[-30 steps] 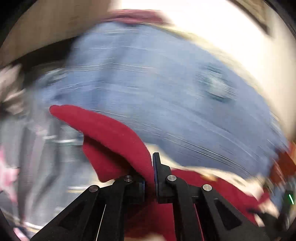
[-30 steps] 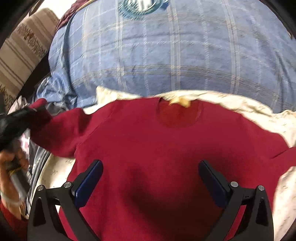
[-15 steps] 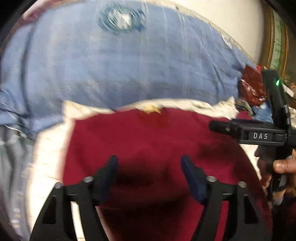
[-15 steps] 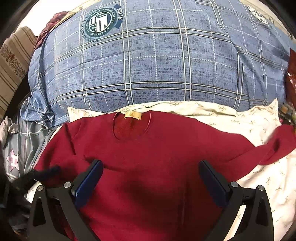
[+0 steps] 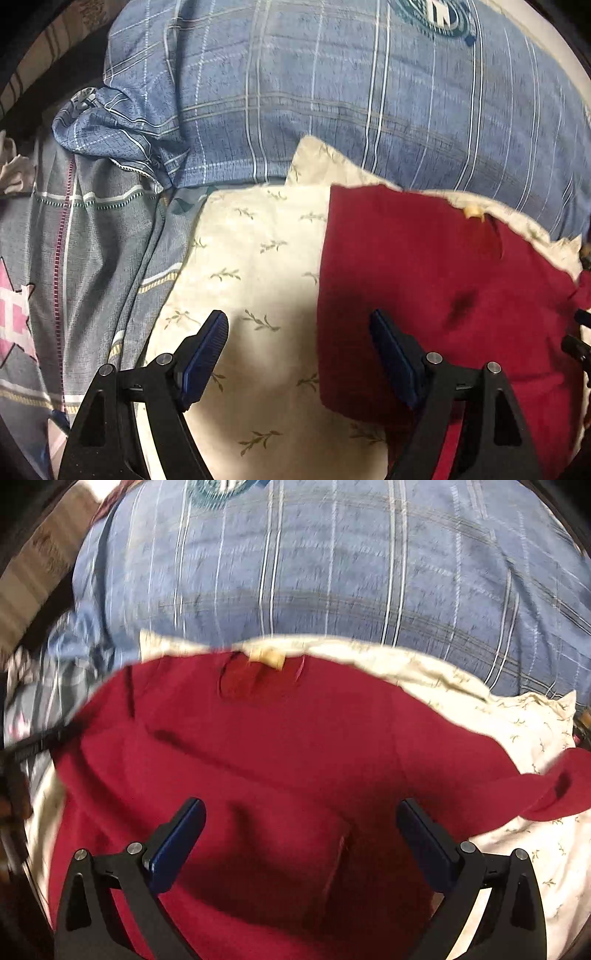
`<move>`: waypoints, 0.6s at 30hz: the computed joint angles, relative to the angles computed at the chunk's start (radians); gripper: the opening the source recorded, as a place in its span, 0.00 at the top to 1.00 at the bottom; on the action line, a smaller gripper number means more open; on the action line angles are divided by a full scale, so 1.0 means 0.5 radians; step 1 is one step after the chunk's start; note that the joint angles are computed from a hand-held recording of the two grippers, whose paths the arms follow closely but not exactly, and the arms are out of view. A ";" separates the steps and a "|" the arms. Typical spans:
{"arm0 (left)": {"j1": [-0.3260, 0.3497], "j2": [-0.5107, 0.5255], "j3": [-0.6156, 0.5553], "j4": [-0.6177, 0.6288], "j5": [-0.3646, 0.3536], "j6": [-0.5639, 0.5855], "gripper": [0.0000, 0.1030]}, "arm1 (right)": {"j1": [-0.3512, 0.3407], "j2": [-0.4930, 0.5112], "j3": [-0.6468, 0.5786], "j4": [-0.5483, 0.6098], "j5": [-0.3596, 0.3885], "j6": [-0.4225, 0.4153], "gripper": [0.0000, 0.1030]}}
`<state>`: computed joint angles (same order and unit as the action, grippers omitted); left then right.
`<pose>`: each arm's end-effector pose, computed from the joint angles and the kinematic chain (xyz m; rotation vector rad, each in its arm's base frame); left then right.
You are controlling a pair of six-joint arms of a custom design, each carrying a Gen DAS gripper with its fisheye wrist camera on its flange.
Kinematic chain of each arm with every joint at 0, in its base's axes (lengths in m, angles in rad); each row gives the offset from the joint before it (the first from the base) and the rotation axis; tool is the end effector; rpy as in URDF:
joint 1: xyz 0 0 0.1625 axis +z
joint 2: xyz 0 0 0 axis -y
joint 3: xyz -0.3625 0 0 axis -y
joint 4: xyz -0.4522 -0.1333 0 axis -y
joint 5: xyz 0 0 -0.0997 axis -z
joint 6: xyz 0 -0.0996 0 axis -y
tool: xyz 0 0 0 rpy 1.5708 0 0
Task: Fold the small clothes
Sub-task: 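Close the right tool on the opposite sweater side and sleeve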
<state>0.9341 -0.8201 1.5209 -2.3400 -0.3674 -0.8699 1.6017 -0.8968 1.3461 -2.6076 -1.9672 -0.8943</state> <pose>-0.2312 -0.6932 0.1071 -0.2920 2.0708 -1.0342 0.1185 -0.7642 0.2281 0.9812 -2.3083 0.4775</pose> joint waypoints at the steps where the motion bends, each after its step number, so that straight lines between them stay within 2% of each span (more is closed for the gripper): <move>1: -0.004 0.020 -0.023 0.028 -0.009 -0.014 0.24 | -0.007 -0.005 0.009 0.017 -0.019 -0.031 0.01; 3: -0.015 -0.002 0.008 -0.025 -0.022 0.018 0.24 | -0.016 -0.004 0.020 0.017 -0.043 -0.080 0.03; 4: -0.022 -0.001 0.018 -0.081 -0.028 0.044 0.24 | -0.017 0.009 0.031 -0.035 -0.074 -0.130 0.07; 6: -0.012 -0.022 0.071 -0.270 -0.017 0.116 0.24 | -0.020 0.037 0.038 -0.126 -0.109 -0.189 0.11; 8: -0.064 -0.154 0.253 -0.379 0.017 0.038 0.24 | -0.033 0.056 0.006 -0.105 -0.062 -0.147 0.11; 11: -0.064 -0.174 0.308 -0.539 0.057 0.064 0.24 | -0.044 0.080 -0.086 -0.009 0.025 -0.025 0.13; 12: -0.070 -0.178 0.317 -0.521 0.082 0.035 0.24 | -0.053 0.085 -0.112 0.046 0.069 0.006 0.29; 13: -0.065 -0.180 0.320 -0.506 0.106 0.011 0.24 | -0.061 0.100 -0.144 0.122 0.092 0.026 0.53; 14: -0.057 -0.183 0.322 -0.491 0.121 -0.016 0.24 | -0.056 0.105 -0.143 0.114 0.078 -0.001 0.59; 15: -0.056 -0.189 0.328 -0.465 0.133 -0.059 0.24 | -0.044 0.101 -0.116 0.039 0.062 -0.072 0.80; 16: -0.060 -0.197 0.338 -0.451 0.145 -0.092 0.24 | -0.024 0.095 -0.106 0.001 0.040 -0.131 0.96; 18: -0.054 -0.187 0.331 -0.475 0.162 -0.080 0.24 | -0.004 0.065 -0.101 -0.055 0.097 -0.143 0.96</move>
